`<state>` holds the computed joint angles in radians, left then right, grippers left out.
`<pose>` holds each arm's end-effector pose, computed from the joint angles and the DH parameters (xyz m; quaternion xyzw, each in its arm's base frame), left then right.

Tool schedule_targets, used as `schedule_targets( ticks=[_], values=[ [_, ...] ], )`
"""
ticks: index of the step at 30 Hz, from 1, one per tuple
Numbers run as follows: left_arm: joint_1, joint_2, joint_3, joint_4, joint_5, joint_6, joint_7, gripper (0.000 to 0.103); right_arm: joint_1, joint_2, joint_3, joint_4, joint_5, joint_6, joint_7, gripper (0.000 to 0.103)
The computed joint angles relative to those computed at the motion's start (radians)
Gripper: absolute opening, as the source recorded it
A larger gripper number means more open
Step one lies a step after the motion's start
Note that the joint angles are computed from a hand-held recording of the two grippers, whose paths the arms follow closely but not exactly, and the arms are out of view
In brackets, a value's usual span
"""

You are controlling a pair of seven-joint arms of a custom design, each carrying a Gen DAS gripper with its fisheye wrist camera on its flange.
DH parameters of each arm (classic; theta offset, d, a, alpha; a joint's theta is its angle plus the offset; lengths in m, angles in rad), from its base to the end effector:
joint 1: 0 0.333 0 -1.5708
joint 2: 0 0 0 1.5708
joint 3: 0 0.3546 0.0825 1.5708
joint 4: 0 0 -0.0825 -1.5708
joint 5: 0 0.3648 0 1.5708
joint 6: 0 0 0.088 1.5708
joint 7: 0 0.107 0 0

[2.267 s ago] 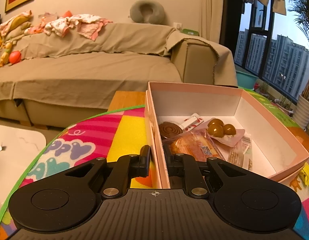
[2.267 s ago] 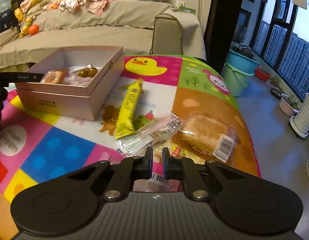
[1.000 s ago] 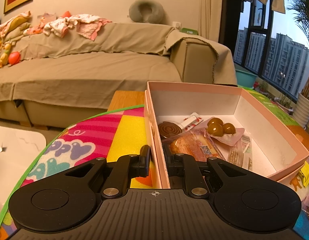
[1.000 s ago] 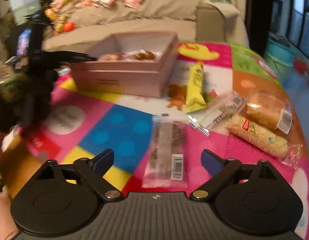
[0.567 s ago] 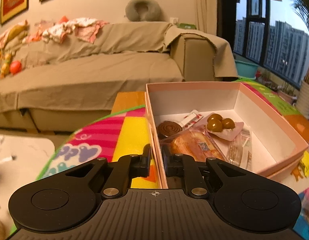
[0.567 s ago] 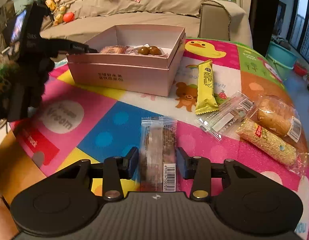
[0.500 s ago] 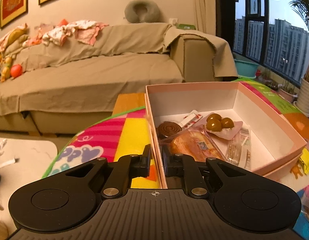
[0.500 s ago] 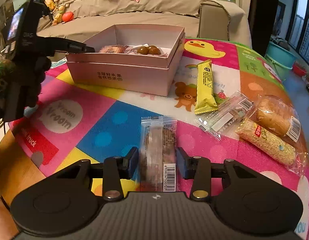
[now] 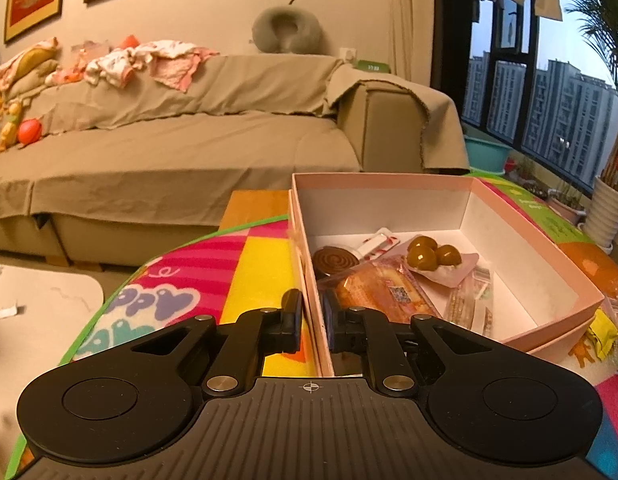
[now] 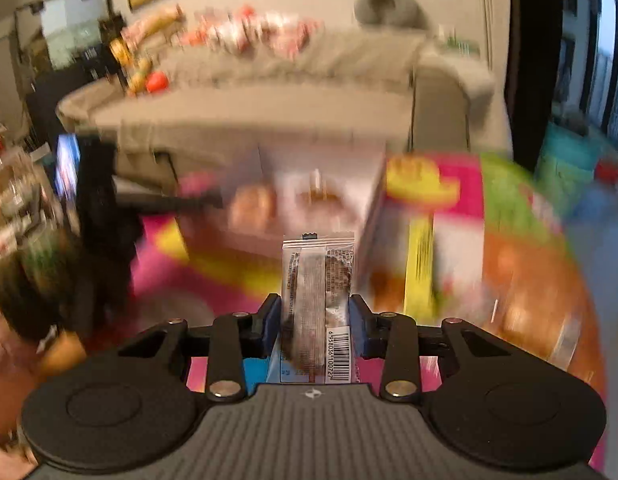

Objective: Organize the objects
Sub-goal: 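Grasp the clear bag of brown snack with the right gripper and lift it, then drop the brown snack bag into the pink box with the right gripper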

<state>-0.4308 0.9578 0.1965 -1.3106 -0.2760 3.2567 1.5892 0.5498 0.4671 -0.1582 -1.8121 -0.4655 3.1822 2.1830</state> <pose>0.7746 -0.2231 0.3221 -0.5773 0.6585 -0.3772 0.3014 0.6191 0.3209 0.4335 -0.7252 0.5322 -0.2328 0.3696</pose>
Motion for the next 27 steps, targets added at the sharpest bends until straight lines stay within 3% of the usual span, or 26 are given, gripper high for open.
schedule_targets(
  ticks=[2,5,9,13,17,20,23,27],
  values=[
    [0.005,0.000,-0.008,-0.003,-0.003,0.008,-0.002,0.013,0.015,0.012,-0.026,0.063,-0.004,0.018,0.001,0.036],
    [0.016,-0.003,-0.025,-0.007,-0.004,0.014,0.006,0.013,-0.019,0.078,0.004,0.204,0.019,0.021,-0.025,0.036],
    [0.032,-0.006,-0.048,-0.008,-0.002,0.015,0.021,0.014,-0.157,0.224,0.208,0.453,0.105,-0.097,-0.128,0.036],
    [0.036,-0.008,-0.056,-0.010,-0.007,0.019,0.030,0.014,-0.170,0.371,0.262,0.684,0.191,-0.241,-0.203,0.036],
    [0.041,-0.004,-0.064,-0.008,-0.015,0.028,0.037,0.014,-0.148,0.455,0.251,0.813,0.250,-0.329,-0.242,0.037],
    [0.042,-0.003,-0.066,-0.006,-0.020,0.028,0.043,0.014,-0.137,0.478,0.234,0.840,0.273,-0.330,-0.254,0.044],
    [0.040,-0.002,-0.064,-0.004,-0.026,0.028,0.045,0.014,-0.131,0.472,0.213,0.820,0.277,-0.307,-0.254,0.046],
    [0.038,0.001,-0.064,0.001,-0.030,0.026,0.045,0.014,-0.110,0.404,0.151,0.696,0.245,-0.244,-0.202,0.046]
  ],
)
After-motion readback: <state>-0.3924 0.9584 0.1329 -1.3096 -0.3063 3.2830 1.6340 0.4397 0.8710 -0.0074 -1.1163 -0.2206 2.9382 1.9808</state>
